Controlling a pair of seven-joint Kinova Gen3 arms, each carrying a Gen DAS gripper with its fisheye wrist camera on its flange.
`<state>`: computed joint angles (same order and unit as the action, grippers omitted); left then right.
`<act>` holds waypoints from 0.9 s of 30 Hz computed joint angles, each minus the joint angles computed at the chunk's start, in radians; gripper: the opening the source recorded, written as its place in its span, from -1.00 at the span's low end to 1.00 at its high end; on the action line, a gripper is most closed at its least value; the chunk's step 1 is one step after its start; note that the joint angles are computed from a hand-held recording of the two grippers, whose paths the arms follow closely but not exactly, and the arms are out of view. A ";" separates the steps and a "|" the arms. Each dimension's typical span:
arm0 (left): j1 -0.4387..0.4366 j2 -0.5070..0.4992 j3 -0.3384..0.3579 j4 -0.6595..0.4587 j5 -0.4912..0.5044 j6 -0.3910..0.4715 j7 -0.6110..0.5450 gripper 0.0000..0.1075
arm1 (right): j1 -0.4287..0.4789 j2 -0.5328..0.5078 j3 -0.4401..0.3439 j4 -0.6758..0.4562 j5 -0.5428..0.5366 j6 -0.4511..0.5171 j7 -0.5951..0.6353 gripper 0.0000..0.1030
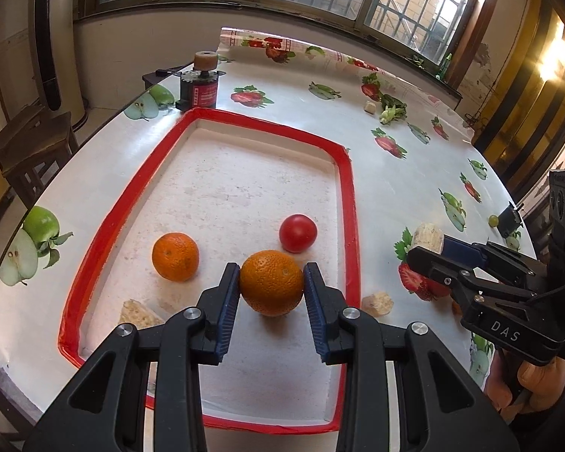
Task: Organize fruits
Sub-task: 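Carry the orange in the left tool and the cork cylinder in the right tool over the tray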
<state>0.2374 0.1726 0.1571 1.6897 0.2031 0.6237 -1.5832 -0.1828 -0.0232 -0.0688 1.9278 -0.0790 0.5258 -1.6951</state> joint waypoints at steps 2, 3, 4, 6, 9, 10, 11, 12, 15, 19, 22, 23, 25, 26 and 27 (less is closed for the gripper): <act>-0.011 0.007 -0.004 -0.009 0.006 0.003 -0.011 -0.41 | -0.005 0.020 -0.003 -0.021 -0.004 0.001 0.005 -0.19; -0.016 0.011 -0.006 -0.014 0.007 0.006 -0.013 -0.41 | -0.006 0.032 -0.004 -0.034 -0.010 0.002 0.012 -0.19; -0.020 0.017 -0.007 -0.021 0.009 0.008 -0.016 -0.41 | -0.007 0.045 -0.004 -0.049 -0.017 0.004 0.020 -0.19; -0.026 0.027 -0.011 -0.036 0.005 0.013 -0.018 -0.41 | -0.009 0.070 -0.006 -0.078 -0.026 0.006 0.034 -0.19; -0.032 0.044 -0.017 -0.060 -0.005 0.021 -0.015 -0.41 | -0.012 0.108 -0.010 -0.122 -0.031 0.012 0.048 -0.19; -0.034 0.051 -0.019 -0.069 -0.009 0.024 -0.015 -0.41 | -0.015 0.122 -0.011 -0.137 -0.027 0.014 0.049 -0.19; -0.035 0.060 -0.021 -0.080 -0.016 0.028 -0.013 -0.41 | -0.016 0.136 -0.012 -0.155 -0.027 0.021 0.052 -0.19; -0.036 0.070 -0.024 -0.094 -0.023 0.035 -0.009 -0.41 | -0.015 0.151 -0.015 -0.170 -0.034 0.024 0.062 -0.19; -0.042 0.105 -0.027 -0.136 -0.032 0.056 -0.004 -0.41 | -0.008 0.200 -0.021 -0.221 -0.054 0.039 0.089 -0.19; -0.037 0.152 -0.034 -0.190 -0.054 0.077 0.016 -0.41 | -0.010 0.261 -0.024 -0.284 -0.056 0.057 0.102 -0.19; -0.030 0.188 -0.041 -0.222 -0.071 0.092 0.038 -0.41 | -0.010 0.304 -0.025 -0.329 -0.054 0.076 0.108 -0.19; -0.032 0.200 -0.041 -0.233 -0.073 0.101 0.041 -0.41 | -0.011 0.317 -0.024 -0.341 -0.052 0.081 0.108 -0.19; -0.030 0.221 -0.044 -0.250 -0.081 0.111 0.049 -0.41 | -0.012 0.343 -0.022 -0.365 -0.048 0.096 0.108 -0.19; -0.028 0.230 -0.045 -0.257 -0.087 0.116 0.054 -0.41 | -0.010 0.354 -0.024 -0.375 -0.050 0.102 0.110 -0.19; -0.025 0.236 -0.047 -0.262 -0.092 0.120 0.059 -0.41 | -0.007 0.364 -0.026 -0.382 -0.052 0.106 0.116 -0.19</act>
<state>0.2119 0.4085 0.1102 1.4276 0.1112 0.7432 -1.5240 -0.1897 0.3404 -0.0949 1.5461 -0.1310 0.6317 -1.5794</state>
